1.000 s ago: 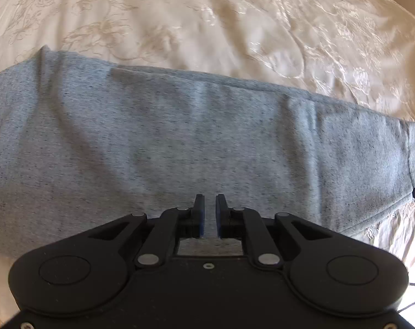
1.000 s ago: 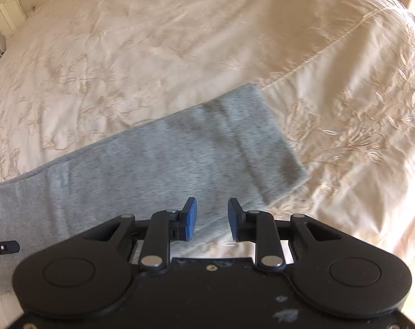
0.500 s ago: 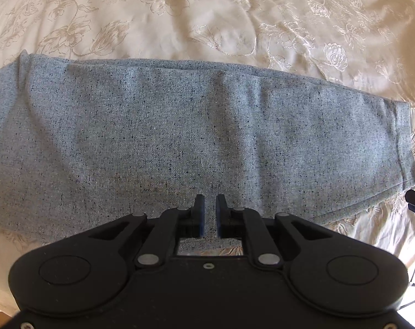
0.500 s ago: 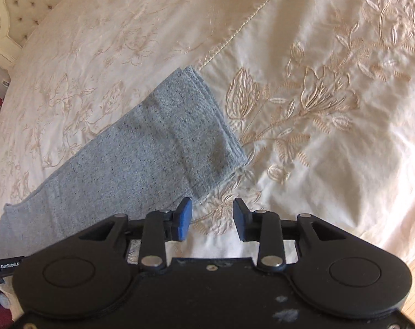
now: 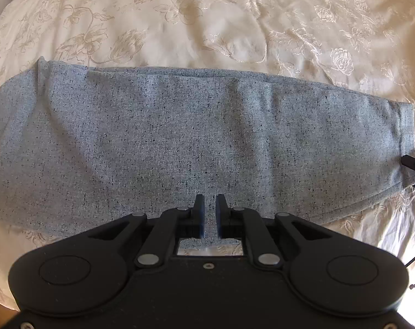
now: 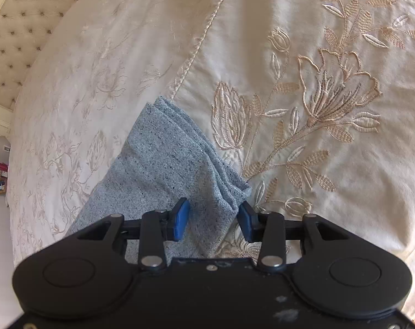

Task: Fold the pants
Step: 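Grasp the leg cuff with the right gripper and lift it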

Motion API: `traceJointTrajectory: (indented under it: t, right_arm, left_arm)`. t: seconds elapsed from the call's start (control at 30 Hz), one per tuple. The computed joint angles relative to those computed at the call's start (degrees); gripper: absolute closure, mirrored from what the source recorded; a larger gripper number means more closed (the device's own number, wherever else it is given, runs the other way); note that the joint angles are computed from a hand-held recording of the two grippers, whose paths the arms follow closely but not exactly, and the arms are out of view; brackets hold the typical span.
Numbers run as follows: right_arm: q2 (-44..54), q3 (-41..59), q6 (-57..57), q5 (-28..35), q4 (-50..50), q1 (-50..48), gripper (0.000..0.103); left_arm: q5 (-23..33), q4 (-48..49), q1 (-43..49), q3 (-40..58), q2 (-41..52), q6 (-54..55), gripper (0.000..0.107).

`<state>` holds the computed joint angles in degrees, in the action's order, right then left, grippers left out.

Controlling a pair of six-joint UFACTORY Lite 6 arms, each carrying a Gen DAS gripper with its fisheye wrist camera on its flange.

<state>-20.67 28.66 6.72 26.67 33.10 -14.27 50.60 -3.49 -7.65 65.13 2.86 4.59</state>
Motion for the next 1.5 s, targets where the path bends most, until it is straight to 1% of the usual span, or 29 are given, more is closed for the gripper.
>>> traceJointTrajectory:
  t: [0.03,0.07,0.1,0.23,0.43,0.67,0.8,0.97,1.03,1.07,1.13,1.23,1.33,1.4,1.5]
  right_arm:
    - [1.00,1.01,-1.71,-0.24,0.63,-0.01,0.084]
    - [0.87,1.53,-3.69,0.74,1.48,-0.30,0.094]
    - [0.57,2.59,-3.63,2.12,0.31,-0.79,0.092]
    - [-2.97,4.88,-3.06,5.42,-2.33,-0.53,0.093]
    - [-4.89,9.12,-6.53,10.31,-0.41,-3.24,0.093]
    - [-5.24,13.30,-9.94,14.37,-0.19,-3.97,0.093]
    - [-5.47,14.14,-9.14,14.43,-1.68,-1.80,0.093]
    - [-6.11,13.60,-7.06,13.87,-3.05,-0.84,0.093]
    - [-6.44,13.65,-5.34,13.74,-4.24,-0.15,0.093]
    - [-6.55,13.73,-4.35,13.53,-4.92,0.38,0.093]
    - [-6.59,14.00,-2.89,13.18,-5.99,1.16,0.093]
    - [-6.56,14.38,0.34,12.29,-8.26,3.01,0.093]
    - [-6.24,15.11,4.84,11.38,-11.74,5.45,0.093]
    - [-6.08,15.91,8.65,10.87,-15.03,7.68,0.093]
    - [-5.87,17.76,17.03,10.79,-22.29,12.58,0.093]
  left_arm:
    - [-0.06,-0.28,-0.19,0.29,0.34,-0.11,0.091]
    - [-0.11,-0.61,-0.39,0.66,0.78,-0.13,0.091]
    - [-0.19,-1.17,-0.66,1.36,1.57,-0.07,0.091]
    - [-1.11,-3.06,-1.92,6.84,7.30,-0.32,0.091]
    - [-0.43,-5.80,-3.35,20.94,20.75,-1.72,0.091]
    - [0.83,-2.87,-6.34,32.87,34.56,-5.52,0.091]
    - [2.13,-1.93,-7.08,38.94,38.81,-5.69,0.092]
    - [6.07,-1.18,-7.40,51.97,45.14,-5.30,0.091]
    - [7.13,-1.44,-6.89,54.26,45.23,-6.15,0.091]
    - [7.20,-2.96,-6.31,53.39,43.82,-5.80,0.091]
    - [7.13,-6.45,-4.84,48.47,39.25,-3.49,0.091]
    - [4.85,-7.86,-4.61,33.81,28.46,-0.32,0.091]
    - [3.11,-8.39,-4.80,21.64,20.58,2.50,0.091]
    - [2.20,-8.29,-4.79,15.67,17.57,3.57,0.091]
    - [1.19,-8.75,-4.31,10.86,17.34,5.78,0.091]
